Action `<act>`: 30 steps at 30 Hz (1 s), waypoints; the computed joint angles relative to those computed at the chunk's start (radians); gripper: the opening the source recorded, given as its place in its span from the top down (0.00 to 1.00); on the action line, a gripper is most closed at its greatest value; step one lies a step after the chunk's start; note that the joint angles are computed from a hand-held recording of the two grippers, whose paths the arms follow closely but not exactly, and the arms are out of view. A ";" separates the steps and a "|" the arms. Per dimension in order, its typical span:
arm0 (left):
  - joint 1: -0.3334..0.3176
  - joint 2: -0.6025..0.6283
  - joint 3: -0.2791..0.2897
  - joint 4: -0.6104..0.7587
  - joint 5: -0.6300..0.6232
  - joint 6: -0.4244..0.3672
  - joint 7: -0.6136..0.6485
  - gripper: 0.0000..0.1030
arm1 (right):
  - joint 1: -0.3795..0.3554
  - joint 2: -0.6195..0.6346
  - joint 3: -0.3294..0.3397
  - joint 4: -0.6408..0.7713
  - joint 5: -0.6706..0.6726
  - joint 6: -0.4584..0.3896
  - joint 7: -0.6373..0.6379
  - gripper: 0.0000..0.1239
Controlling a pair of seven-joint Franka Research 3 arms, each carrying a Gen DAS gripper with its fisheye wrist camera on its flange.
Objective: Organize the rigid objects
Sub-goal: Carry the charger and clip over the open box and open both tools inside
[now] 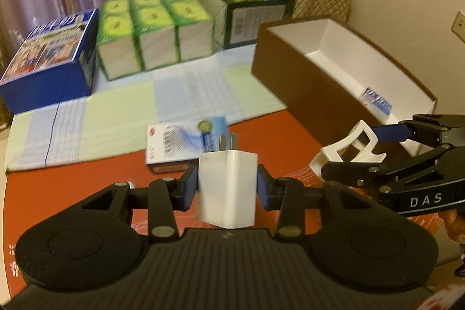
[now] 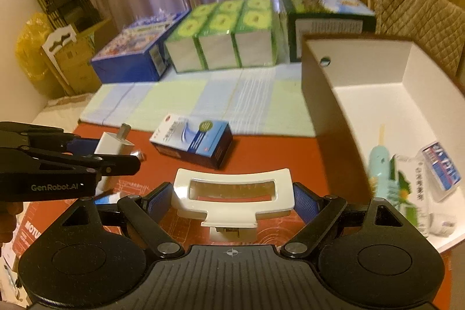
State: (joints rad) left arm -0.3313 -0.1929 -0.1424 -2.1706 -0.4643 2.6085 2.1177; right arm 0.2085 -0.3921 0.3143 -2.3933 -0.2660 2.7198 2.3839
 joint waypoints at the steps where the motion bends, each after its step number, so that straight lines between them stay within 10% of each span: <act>1: -0.004 -0.001 -0.005 0.003 -0.002 0.002 -0.002 0.64 | 0.000 -0.016 -0.005 -0.009 0.000 0.002 -0.003 0.33; 30: -0.117 0.267 -0.190 0.328 0.143 0.037 -0.193 0.64 | -0.192 -0.325 -0.154 -0.223 0.204 -0.035 -0.324 0.33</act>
